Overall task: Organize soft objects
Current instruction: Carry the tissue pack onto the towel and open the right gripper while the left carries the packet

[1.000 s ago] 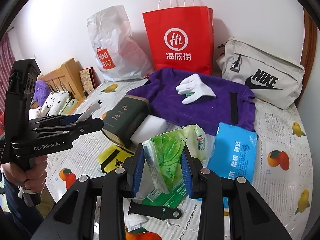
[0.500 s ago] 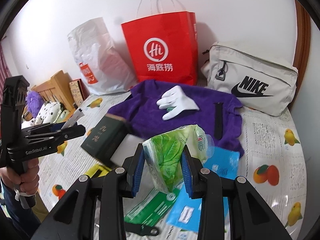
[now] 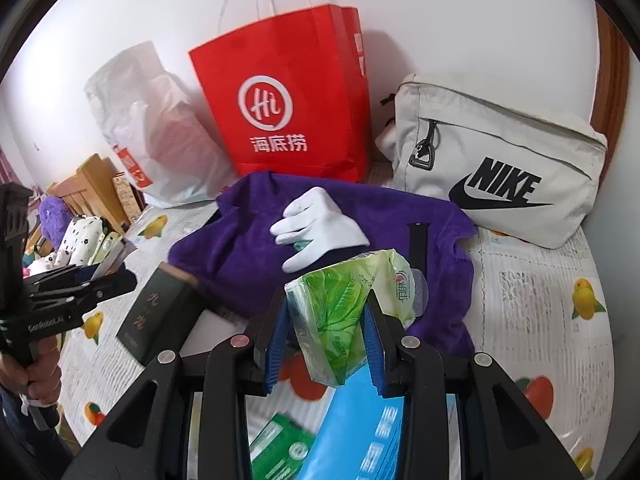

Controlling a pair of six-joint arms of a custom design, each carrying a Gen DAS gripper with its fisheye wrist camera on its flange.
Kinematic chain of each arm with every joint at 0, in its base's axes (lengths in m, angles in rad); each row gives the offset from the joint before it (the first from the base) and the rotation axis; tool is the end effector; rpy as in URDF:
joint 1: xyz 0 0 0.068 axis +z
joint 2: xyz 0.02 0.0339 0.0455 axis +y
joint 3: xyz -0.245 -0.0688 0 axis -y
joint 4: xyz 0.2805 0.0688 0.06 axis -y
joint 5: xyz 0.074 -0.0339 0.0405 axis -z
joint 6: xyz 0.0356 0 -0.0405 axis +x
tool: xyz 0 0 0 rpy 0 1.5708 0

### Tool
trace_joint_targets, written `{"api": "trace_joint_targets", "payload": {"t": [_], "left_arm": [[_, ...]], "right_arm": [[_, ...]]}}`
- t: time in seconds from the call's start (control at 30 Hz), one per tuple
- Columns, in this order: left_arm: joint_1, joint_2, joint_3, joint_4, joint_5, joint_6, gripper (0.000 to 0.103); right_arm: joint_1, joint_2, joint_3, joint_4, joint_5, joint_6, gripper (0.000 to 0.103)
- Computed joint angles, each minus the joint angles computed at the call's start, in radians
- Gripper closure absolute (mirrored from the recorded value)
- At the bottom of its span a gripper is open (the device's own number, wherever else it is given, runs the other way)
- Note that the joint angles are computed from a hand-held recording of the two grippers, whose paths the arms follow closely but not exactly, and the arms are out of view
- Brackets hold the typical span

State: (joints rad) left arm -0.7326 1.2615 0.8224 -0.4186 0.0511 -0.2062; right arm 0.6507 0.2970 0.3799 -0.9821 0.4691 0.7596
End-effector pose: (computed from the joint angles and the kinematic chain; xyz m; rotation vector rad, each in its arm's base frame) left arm 0.2192 -0.1996 0.1991 0.6697 2.3945 -0.4756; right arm 0.1101 0.0636 0.1854 0.3219 2.3239 0.1035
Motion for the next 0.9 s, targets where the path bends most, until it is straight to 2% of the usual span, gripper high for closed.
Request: {"api": "trace_joint_targets", "payload": {"t": [0.2, 0.3, 0.4, 0.5, 0.7, 0.77, 0.9], "left_arm": [[0.027, 0.080, 0.055, 0.022, 0.012, 0.015, 0.058], [0.039, 0.113, 0.074, 0.033, 0.013, 0.023, 0.058], [0.047, 0.149, 0.095, 0.041, 0.019, 0.027, 0.058], [0.052, 0.185, 0.113, 0.047, 0.025, 0.032, 0.058], [0.061, 0.265, 0.156, 0.058, 0.036, 0.035, 0.058], [0.064, 0.293, 0.174, 0.062, 0.037, 0.036, 0.058], [0.070, 0.341, 0.205, 0.072, 0.047, 0.037, 0.058]], "right_arm": [[-0.215, 0.095, -0.011, 0.127, -0.136, -0.161, 0.068], [-0.287, 0.157, -0.012, 0.181, -0.182, -0.208, 0.068], [-0.332, 0.281, -0.005, 0.245, -0.202, -0.227, 0.068], [-0.391, 0.378, -0.016, 0.325, -0.281, -0.250, 0.068], [-0.420, 0.529, -0.004, 0.413, -0.292, -0.257, 0.067], [-0.434, 0.552, -0.008, 0.440, -0.311, -0.261, 0.066], [-0.418, 0.591, 0.003, 0.463, -0.283, -0.264, 0.064]]}}
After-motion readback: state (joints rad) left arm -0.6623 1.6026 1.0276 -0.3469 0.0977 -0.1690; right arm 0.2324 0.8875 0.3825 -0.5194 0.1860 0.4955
